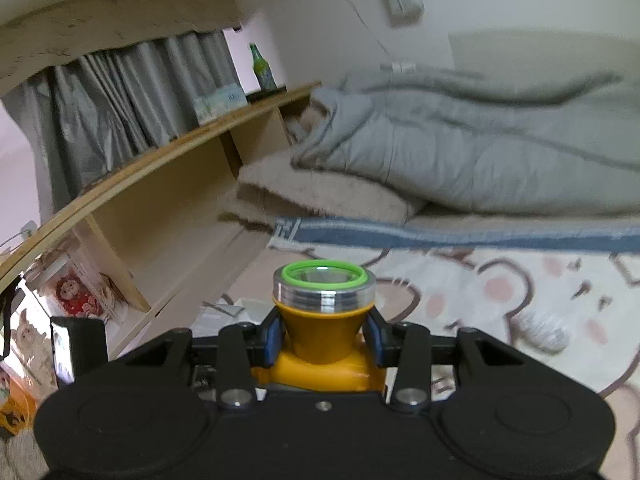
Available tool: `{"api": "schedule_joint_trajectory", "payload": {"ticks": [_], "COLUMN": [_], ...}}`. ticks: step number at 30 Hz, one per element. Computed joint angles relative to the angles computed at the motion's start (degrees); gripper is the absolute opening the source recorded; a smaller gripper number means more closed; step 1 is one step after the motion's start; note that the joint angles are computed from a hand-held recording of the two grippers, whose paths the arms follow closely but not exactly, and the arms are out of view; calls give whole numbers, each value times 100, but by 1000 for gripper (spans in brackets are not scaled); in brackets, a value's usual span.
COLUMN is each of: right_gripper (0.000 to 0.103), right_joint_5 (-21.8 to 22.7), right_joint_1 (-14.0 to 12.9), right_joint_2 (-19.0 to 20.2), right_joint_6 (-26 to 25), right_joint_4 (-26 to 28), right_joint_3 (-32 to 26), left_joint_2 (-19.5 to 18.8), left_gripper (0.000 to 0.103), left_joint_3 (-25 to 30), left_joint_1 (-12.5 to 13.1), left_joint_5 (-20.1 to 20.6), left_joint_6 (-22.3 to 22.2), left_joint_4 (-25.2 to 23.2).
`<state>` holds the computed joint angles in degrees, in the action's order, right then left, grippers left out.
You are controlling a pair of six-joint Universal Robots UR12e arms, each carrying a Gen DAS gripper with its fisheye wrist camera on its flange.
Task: Organize objects
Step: 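Lower the headlamp into the tray and open the right tool while the left tool releases the packet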
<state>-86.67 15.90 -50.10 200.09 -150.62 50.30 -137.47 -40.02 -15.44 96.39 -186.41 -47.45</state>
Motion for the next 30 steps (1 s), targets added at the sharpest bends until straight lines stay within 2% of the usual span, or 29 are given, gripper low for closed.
{"api": "schedule_joint_trajectory", "payload": {"ticks": [2,6,12,17,20,21,23,24,30], "right_gripper": [42,43,43,48,63,65,65,65,65], "right_joint_5": [25,161,824,837,422,344,286,257,268], "right_joint_1": [44,117,131,151,193,199,195,192,151], "right_joint_2": [214,623,1099,1370,1242,1188,1089,1041,855], "right_joint_6": [220,465,855,809,586,457,181,69,-115], "right_joint_4": [256,859,1853,2561,2282,2186,2041,2004,1877], "right_joint_3": [-298,-900,-1634,-2048,-1766,-1661,-1473,-1395,-1106], "left_joint_2": [-12,-6,-11,-36,-55,-60,-81,-89,-91], "left_gripper": [59,59,59,59,62,64,81,84,84], "left_joint_3": [-1,-32,-75,-78,-83,-86,-89,-89,-27], "left_joint_1": [-5,43,82,66,57,54,31,17,21], "left_joint_5": [35,-31,-75,34,142,180,378,498,504], "left_joint_6": [96,-71,-18,196,198,177,93,38,-131], "left_joint_4": [-9,-29,-102,-96,-16,16,97,128,20]}}
